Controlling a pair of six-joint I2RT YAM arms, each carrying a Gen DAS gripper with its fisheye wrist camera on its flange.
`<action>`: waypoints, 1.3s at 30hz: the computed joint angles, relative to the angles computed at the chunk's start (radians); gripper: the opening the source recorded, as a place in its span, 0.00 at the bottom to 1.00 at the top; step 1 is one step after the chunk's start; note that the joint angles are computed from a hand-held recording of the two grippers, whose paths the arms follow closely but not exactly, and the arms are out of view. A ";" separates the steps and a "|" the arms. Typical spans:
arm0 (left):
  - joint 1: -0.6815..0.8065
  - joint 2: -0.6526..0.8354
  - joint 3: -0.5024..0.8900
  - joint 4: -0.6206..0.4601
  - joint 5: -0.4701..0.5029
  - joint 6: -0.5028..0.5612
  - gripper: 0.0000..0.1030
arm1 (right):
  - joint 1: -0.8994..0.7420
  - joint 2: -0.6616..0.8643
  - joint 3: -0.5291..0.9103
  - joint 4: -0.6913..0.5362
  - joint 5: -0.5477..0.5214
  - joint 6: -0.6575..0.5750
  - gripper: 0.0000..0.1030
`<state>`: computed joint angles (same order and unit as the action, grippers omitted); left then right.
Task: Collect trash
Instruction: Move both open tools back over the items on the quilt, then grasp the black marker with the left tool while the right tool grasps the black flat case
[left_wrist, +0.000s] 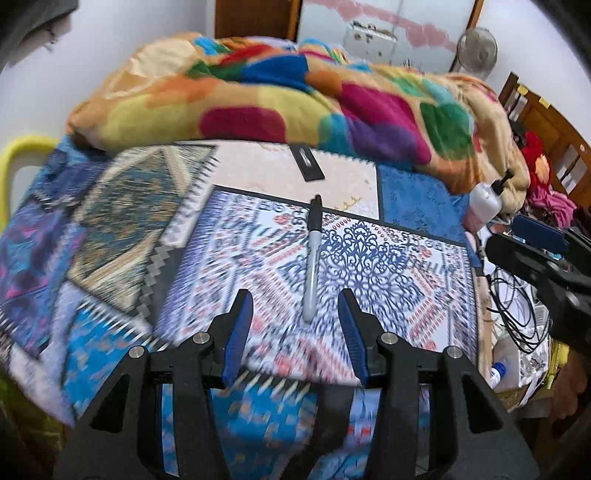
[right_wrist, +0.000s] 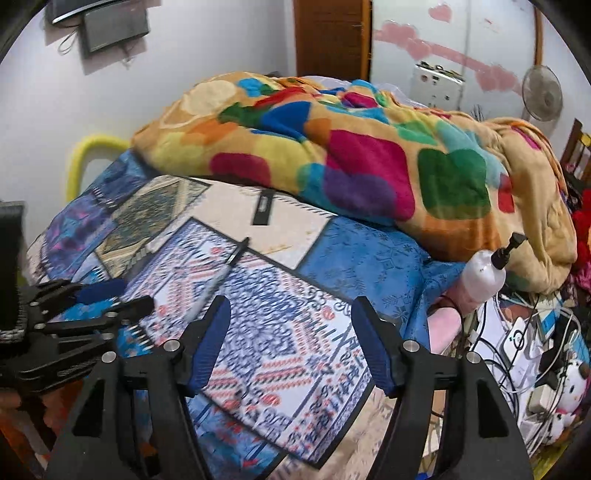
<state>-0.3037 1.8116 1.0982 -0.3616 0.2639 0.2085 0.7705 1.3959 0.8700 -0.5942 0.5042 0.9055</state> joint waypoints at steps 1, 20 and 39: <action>-0.013 0.035 0.022 0.007 -0.007 -0.004 0.45 | -0.022 0.008 -0.014 0.027 -0.017 -0.010 0.62; -0.042 0.291 0.211 0.047 0.070 0.044 0.09 | -0.205 0.185 -0.013 0.303 -0.157 -0.150 0.62; 0.185 0.237 0.166 0.076 0.105 0.051 0.10 | -0.304 0.652 0.410 0.302 -0.173 -0.243 0.56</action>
<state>-0.1189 2.0489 1.2642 -0.2852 0.3692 0.2597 0.4661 2.0480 1.2799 -0.2925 0.3316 0.6625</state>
